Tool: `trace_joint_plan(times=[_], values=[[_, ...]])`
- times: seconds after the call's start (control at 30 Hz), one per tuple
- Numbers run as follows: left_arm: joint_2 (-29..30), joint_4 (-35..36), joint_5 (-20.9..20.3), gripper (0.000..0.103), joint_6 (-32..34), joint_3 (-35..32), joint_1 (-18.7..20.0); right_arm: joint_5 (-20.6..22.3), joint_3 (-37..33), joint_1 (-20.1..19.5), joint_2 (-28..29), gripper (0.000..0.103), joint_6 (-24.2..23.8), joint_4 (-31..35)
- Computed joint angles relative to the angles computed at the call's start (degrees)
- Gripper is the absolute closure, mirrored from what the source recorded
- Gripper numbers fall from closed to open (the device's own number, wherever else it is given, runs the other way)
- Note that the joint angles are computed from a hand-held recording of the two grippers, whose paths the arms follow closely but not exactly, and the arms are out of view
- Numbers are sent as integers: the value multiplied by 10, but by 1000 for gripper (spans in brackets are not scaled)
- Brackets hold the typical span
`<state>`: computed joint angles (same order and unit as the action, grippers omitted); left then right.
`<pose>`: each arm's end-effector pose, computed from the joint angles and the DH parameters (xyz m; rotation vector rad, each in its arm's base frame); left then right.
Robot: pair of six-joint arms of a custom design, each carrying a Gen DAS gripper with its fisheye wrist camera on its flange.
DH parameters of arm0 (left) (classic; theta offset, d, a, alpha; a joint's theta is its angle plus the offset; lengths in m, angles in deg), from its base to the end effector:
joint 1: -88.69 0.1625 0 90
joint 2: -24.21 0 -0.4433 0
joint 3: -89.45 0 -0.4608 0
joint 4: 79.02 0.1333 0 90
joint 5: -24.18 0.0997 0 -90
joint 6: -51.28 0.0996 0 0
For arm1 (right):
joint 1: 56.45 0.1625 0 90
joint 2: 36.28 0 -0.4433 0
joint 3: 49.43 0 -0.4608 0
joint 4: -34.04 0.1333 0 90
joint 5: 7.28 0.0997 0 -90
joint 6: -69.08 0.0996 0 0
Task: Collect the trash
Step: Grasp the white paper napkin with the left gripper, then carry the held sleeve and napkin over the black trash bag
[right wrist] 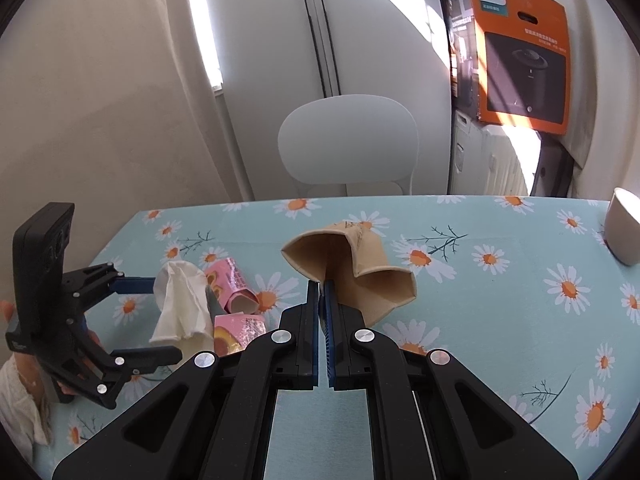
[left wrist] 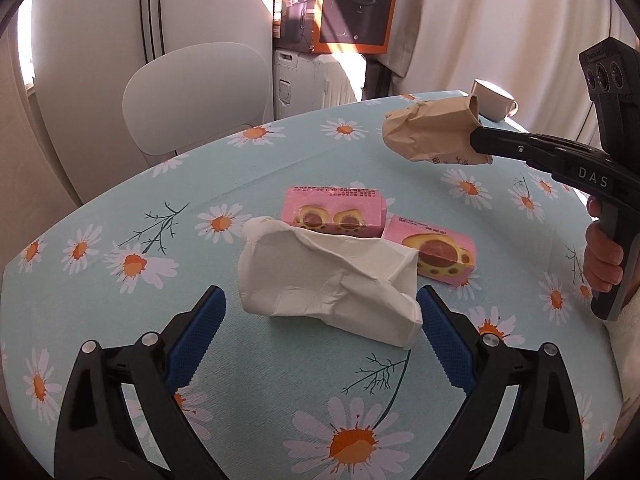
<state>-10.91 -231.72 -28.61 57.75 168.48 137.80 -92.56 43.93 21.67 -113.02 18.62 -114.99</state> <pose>-0.3869 -0.7424 0.0550 0.8903 2.3824 -0.6543 -0.0023 -0.6983 0.4561 0.9223 -2.5059 0.9433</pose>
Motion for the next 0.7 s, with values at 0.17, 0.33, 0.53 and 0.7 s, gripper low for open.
trace_joint_plan(times=[0.17, 0.33, 0.53, 0.7], values=[[-10, -11, 0, 27, -2, 12, 2, -6, -2, 0, 2, 100, -5, -4], [-16, -8, 9, 28, 3, 20, -2, -25, -4, 2, 8, 100, -9, -20], [-24, -23, 12, 27, -1, 30, -5, -30, -2, 3, 9, 100, -20, -30], [-33, -20, 2, 27, -2, 35, -5, -52, 10, 9, 9, 100, -34, -49]])
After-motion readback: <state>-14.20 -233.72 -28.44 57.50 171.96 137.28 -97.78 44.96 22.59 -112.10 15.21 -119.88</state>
